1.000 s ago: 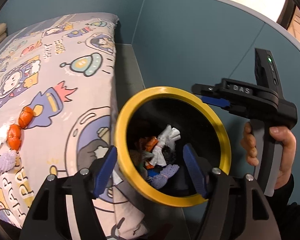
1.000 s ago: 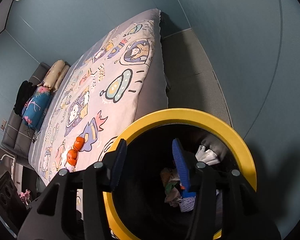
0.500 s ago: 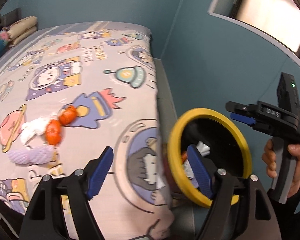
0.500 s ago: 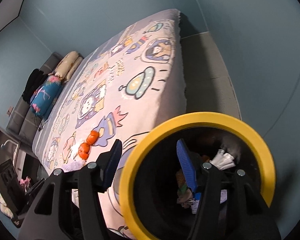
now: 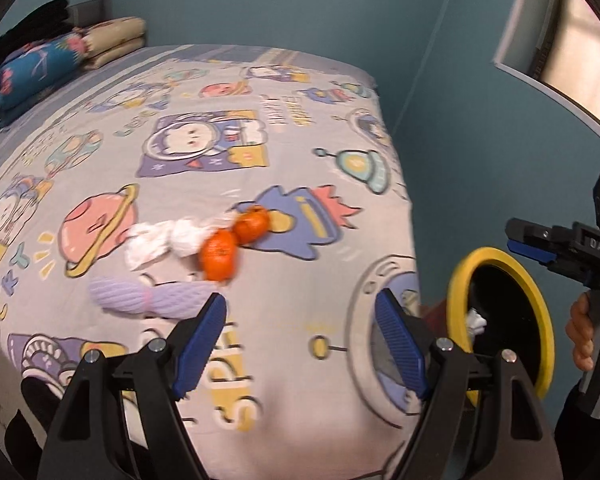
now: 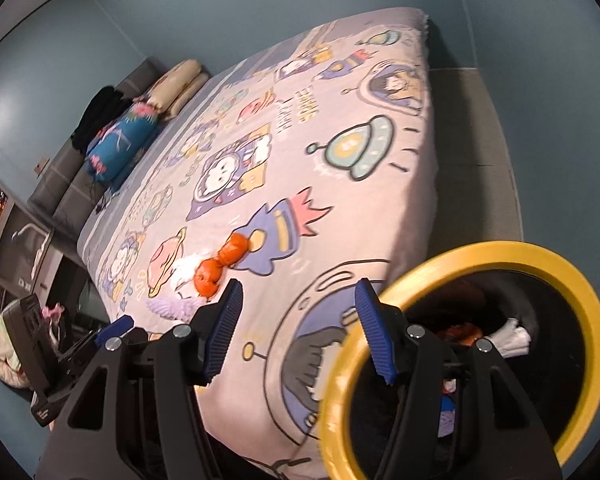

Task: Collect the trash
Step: 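Move both open tools back toward the remaining trash on the bed, then grasp the purple foam net with the left tool while the right tool grasps the orange peel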

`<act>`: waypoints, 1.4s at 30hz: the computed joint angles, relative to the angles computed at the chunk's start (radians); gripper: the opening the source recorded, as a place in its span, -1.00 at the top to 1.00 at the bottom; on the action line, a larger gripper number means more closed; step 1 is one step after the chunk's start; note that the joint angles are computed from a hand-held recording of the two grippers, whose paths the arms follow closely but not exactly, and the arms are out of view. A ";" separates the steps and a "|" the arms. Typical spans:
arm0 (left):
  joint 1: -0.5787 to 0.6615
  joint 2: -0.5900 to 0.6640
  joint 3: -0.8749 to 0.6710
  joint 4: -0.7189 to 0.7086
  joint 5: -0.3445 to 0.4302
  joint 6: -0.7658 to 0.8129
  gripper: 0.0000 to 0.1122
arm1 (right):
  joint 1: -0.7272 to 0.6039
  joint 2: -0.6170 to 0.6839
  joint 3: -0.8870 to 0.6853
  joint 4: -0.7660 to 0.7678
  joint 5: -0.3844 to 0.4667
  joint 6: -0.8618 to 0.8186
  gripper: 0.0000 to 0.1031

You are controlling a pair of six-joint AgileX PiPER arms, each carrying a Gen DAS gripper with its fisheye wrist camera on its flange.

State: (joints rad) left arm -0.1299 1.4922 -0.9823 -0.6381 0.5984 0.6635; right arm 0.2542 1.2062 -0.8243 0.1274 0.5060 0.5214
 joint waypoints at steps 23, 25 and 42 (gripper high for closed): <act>0.201 0.278 -0.133 0.127 -0.053 -0.171 -0.31 | 0.159 0.567 -0.463 0.065 0.077 -0.103 -0.08; 0.199 0.293 -0.138 0.149 -0.061 -0.195 -0.31 | 0.164 0.610 -0.508 0.069 0.092 -0.109 -0.08; 0.201 0.479 -0.314 0.254 -0.023 -0.337 -0.31 | 0.140 1.009 -0.998 0.137 0.287 -0.141 -0.07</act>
